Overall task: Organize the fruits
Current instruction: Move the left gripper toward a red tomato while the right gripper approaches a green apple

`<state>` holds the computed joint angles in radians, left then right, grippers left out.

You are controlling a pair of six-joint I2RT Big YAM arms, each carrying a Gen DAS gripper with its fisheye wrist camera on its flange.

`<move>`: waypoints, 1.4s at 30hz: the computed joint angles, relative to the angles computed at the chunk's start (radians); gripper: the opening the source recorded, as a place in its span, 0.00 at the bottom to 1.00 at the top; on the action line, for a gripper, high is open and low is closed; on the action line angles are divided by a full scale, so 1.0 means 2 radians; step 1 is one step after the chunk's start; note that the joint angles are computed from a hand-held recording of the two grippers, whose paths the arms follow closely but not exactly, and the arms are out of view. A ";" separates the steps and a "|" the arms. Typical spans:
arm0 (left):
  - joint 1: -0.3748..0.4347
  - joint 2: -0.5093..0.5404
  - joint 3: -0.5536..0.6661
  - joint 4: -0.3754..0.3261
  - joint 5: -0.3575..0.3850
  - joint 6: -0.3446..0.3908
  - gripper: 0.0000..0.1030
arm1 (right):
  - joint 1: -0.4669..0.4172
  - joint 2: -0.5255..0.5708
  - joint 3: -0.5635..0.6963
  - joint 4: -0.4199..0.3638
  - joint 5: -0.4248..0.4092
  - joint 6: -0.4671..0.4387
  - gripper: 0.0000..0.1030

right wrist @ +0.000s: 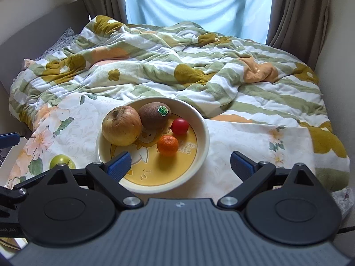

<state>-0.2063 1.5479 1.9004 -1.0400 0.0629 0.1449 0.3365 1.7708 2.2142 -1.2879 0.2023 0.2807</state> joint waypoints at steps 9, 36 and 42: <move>-0.008 -0.058 -0.049 0.004 -0.001 -0.011 1.00 | 0.017 -0.080 -0.081 0.016 0.027 0.008 1.00; -0.071 -0.106 -0.167 0.024 0.017 0.014 0.97 | 0.014 -0.295 -0.362 0.059 0.051 0.057 1.00; -0.080 -0.085 -0.182 0.034 0.020 0.021 0.89 | 0.002 -0.305 -0.405 0.094 0.039 0.019 1.00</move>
<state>-0.3667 1.3781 1.5364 -0.9724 0.1032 0.1869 0.3403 1.1604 1.4040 -1.1004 0.2807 0.3181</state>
